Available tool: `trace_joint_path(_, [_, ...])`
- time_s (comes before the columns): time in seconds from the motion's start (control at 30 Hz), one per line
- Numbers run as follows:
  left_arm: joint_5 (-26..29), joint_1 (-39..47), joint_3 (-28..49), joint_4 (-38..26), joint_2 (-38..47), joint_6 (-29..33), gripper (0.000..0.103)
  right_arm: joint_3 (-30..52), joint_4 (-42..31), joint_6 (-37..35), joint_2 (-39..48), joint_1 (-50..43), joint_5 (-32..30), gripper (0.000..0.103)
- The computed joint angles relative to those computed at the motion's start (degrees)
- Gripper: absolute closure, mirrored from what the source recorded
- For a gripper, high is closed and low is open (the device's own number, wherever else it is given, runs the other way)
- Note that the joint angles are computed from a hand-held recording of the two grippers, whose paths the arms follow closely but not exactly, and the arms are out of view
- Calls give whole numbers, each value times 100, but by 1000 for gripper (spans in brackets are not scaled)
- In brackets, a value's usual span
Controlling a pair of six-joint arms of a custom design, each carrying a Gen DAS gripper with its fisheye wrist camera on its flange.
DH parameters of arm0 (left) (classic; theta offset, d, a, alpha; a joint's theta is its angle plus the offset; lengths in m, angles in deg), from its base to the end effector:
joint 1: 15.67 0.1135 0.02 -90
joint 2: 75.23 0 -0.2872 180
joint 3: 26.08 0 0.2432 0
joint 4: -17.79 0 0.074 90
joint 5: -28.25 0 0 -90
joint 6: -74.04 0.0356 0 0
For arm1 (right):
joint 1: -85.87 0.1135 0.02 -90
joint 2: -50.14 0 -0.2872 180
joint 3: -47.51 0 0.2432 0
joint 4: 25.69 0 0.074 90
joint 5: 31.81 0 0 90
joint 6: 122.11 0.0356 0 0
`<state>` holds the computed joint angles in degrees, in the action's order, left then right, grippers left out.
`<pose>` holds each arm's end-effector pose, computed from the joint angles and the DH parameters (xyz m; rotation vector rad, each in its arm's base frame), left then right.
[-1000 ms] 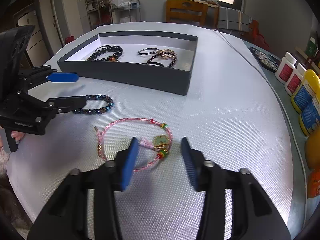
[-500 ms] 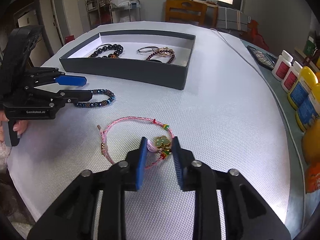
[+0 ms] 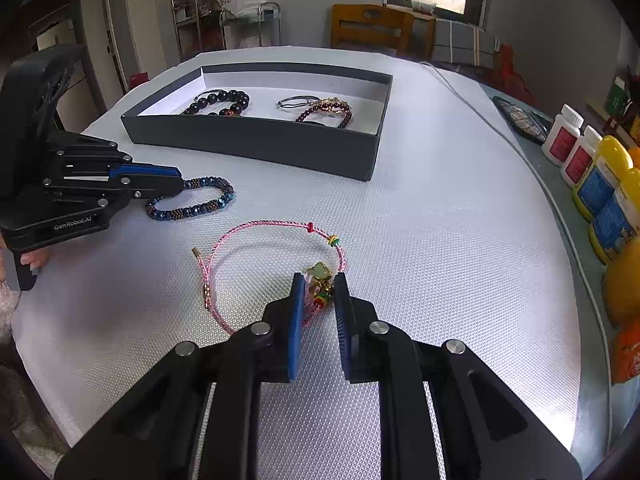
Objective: Organize jewelry
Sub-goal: 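Carry both bracelets over the grey box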
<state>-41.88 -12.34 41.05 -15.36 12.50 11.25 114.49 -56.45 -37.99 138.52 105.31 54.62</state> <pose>0.3000 0.0053 0.2282 0.6411 2.3563 -0.2018 0.2874 0.1038 0.2253 -0.5710 2.4209 0.1776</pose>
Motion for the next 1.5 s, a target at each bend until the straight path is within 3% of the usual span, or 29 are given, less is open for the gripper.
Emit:
trace_joint_path(0.37, [460,222,-211,401,-419,-158,96,130,89,16,-555,-89,-116,90])
trace_joint_path(0.8, [1069,504,100,95,-686,-367,96,733,3,-47,-603,73,-51,90])
trace_joint_path(1.07, [705,617,1191,-13,-456,-561,96,2099,4,18,291,64,-11,90])
trace_joint_path(1.37, [-244,406,2705,142,1049,-1091,96,4048,-293,724,2043,234,329,90])
trace_joint_path(1.5, [-200,384,3186,47,1569,-1234,96,4903,-601,916,2809,263,489,90])
